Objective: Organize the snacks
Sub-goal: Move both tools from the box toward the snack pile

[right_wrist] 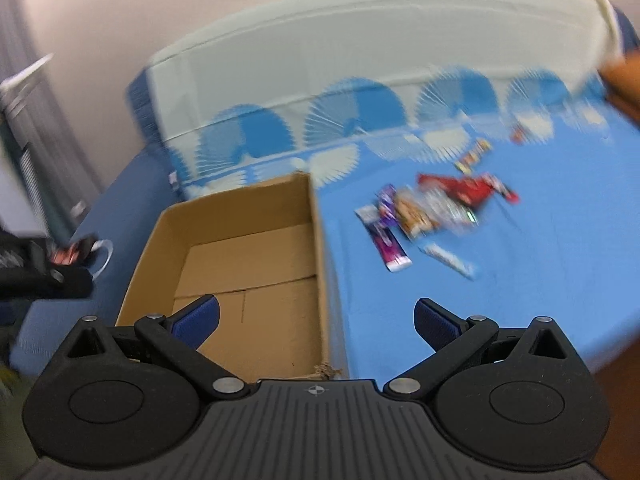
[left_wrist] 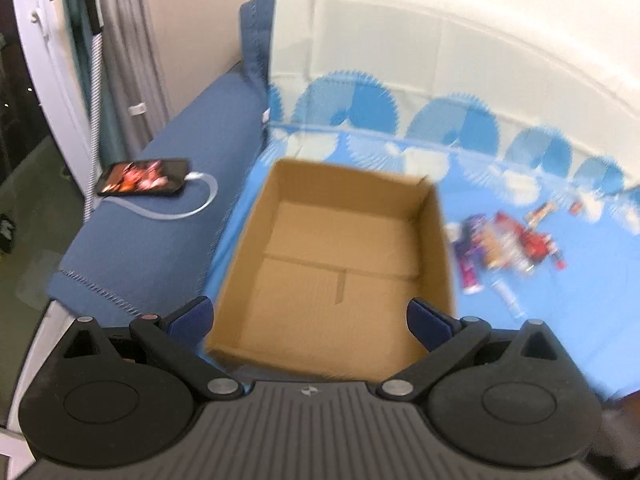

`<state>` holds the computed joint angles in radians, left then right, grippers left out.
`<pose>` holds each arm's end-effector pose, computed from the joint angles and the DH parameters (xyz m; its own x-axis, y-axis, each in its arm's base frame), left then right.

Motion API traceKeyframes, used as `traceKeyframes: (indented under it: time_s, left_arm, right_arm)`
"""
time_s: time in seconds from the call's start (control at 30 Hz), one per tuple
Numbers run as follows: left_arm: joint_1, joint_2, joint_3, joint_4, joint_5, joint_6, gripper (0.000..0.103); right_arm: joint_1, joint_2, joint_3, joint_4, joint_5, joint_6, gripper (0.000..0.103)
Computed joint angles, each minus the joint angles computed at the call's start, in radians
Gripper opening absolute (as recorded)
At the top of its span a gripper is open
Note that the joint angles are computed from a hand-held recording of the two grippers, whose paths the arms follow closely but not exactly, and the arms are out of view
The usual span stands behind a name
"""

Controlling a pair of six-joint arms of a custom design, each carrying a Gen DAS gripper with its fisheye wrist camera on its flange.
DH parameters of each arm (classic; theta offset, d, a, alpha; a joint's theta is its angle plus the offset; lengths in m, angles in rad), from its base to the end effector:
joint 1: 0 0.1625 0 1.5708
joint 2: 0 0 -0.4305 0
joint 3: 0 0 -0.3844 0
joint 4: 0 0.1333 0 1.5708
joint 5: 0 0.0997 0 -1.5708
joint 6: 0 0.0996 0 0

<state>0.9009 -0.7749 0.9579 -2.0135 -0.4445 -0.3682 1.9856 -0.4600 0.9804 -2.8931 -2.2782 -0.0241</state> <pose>-0.3174 -0.7602 0.3780 -0.6648 -0.1931 -0.7216 0.3867 0.7375 -0.5536 0.4025 -0.7439 0.1815 -0.8768 0.1058 0.4691 -0.3014 0.6391 -0.7076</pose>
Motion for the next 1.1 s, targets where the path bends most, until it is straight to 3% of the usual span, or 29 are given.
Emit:
traceKeyframes:
  time_s: [0.13,0.2,0.37,0.43,0.57,0.77,1.0,1.1]
  left_arm:
    - [-0.033,0.067,-0.057,-0.113,-0.036,0.106,0.103]
    - [-0.05,0.109,-0.093,-0.15,-0.053,0.149,0.103]
    - [-0.075,0.217,-0.217,-0.165,-0.128,0.183,0.103]
    - [-0.08,0.242,-0.25,-0.167,-0.159,0.187,0.103]
    - [-0.088,0.294,-0.311,-0.194,-0.216,0.193,0.103]
    - [-0.083,0.344,-0.356,-0.225,-0.377,0.194,0.103]
    - [-0.06,0.436,-0.514,-0.142,-0.545,0.147,0.103]
    - [-0.05,0.499,-0.642,-0.086,-0.608,0.122,0.103]
  right_arm:
    - [-0.021,-0.021,-0.007,0.087,-0.007,0.23,0.103]
    - [-0.035,-0.038,0.016,0.054,0.023,0.3,0.103]
    - [-0.058,-0.073,0.092,-0.13,0.122,0.29,0.103]
    - [-0.073,-0.095,0.125,-0.165,0.182,0.331,0.103]
    - [-0.117,-0.142,0.18,-0.171,0.312,0.512,0.103]
    - [-0.167,-0.185,0.242,-0.204,0.459,0.66,0.103]
    - [-0.224,-0.216,0.279,-0.211,0.574,0.764,0.103]
    - [-0.237,-0.211,0.263,-0.174,0.577,0.774,0.103]
